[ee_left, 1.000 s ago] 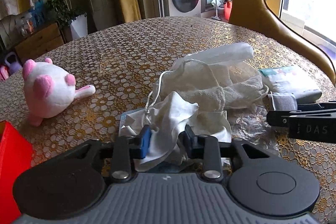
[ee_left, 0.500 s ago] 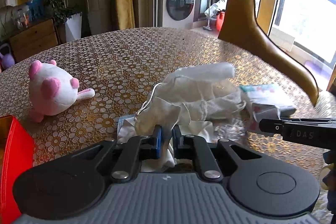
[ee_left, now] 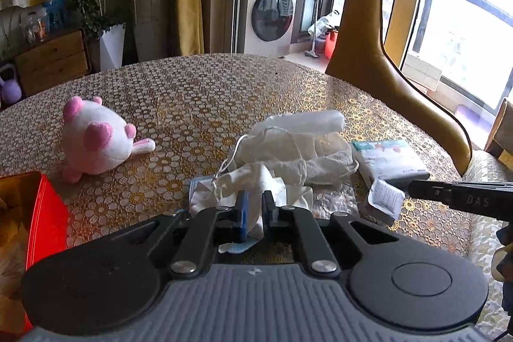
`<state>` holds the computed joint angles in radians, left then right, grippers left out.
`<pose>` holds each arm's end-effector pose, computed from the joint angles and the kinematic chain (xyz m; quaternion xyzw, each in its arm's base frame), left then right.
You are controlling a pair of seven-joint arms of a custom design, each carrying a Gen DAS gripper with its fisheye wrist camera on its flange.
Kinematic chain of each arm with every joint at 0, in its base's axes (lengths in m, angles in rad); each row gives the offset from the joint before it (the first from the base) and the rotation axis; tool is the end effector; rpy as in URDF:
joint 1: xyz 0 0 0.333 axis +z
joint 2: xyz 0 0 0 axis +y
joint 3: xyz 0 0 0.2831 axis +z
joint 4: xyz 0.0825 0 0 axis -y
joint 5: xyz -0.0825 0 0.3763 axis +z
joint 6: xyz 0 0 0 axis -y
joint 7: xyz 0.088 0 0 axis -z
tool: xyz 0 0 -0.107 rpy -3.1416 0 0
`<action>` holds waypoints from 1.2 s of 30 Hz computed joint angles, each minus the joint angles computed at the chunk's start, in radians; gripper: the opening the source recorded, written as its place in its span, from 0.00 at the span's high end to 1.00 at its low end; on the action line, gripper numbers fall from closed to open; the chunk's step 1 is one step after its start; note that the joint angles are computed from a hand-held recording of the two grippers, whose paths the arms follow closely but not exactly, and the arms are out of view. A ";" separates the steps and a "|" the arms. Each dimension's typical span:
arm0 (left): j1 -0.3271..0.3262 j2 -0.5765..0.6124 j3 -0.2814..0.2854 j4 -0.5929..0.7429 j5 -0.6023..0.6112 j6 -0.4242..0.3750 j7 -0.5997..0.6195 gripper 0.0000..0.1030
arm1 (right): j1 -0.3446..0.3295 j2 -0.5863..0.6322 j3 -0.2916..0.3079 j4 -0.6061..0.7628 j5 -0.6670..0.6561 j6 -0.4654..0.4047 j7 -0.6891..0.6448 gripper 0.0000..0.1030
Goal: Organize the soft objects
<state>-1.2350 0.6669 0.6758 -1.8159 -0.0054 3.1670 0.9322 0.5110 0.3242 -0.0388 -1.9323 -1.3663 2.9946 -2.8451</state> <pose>0.5370 -0.4153 0.3106 -0.5740 0.7011 -0.3558 0.2287 0.5134 0.3421 0.3360 -0.6126 0.6697 -0.1889 0.3750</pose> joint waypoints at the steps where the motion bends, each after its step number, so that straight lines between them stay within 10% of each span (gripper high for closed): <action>1: 0.005 -0.002 -0.006 -0.001 -0.001 -0.001 0.000 0.92 | -0.013 0.004 0.011 -0.003 0.038 0.011 -0.045 0.90; 6: 0.041 0.000 -0.047 0.017 0.009 -0.012 0.007 0.91 | -0.002 0.009 -0.009 -0.017 0.066 0.035 -0.058 0.76; 11: 0.169 -0.002 -0.187 0.066 0.027 -0.039 0.026 0.89 | 0.018 0.015 -0.030 -0.007 -0.006 0.030 -0.036 0.32; 14: 0.207 0.016 -0.223 0.101 0.060 -0.066 0.011 0.77 | -0.008 0.033 -0.007 -0.001 0.060 0.031 -0.136 0.31; 18: 0.241 0.036 -0.250 0.128 0.103 -0.064 -0.023 0.26 | -0.011 0.069 -0.018 0.013 0.147 0.066 -0.232 0.25; 36: 0.289 0.194 -0.266 0.392 0.341 -0.286 -0.168 0.35 | 0.104 0.173 -0.113 0.101 0.388 0.006 -0.533 0.30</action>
<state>-0.9462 0.8613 0.4099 -1.4243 0.3352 2.8813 0.7642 0.6149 0.4977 -0.1515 -1.8312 -0.9779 3.0010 -3.3785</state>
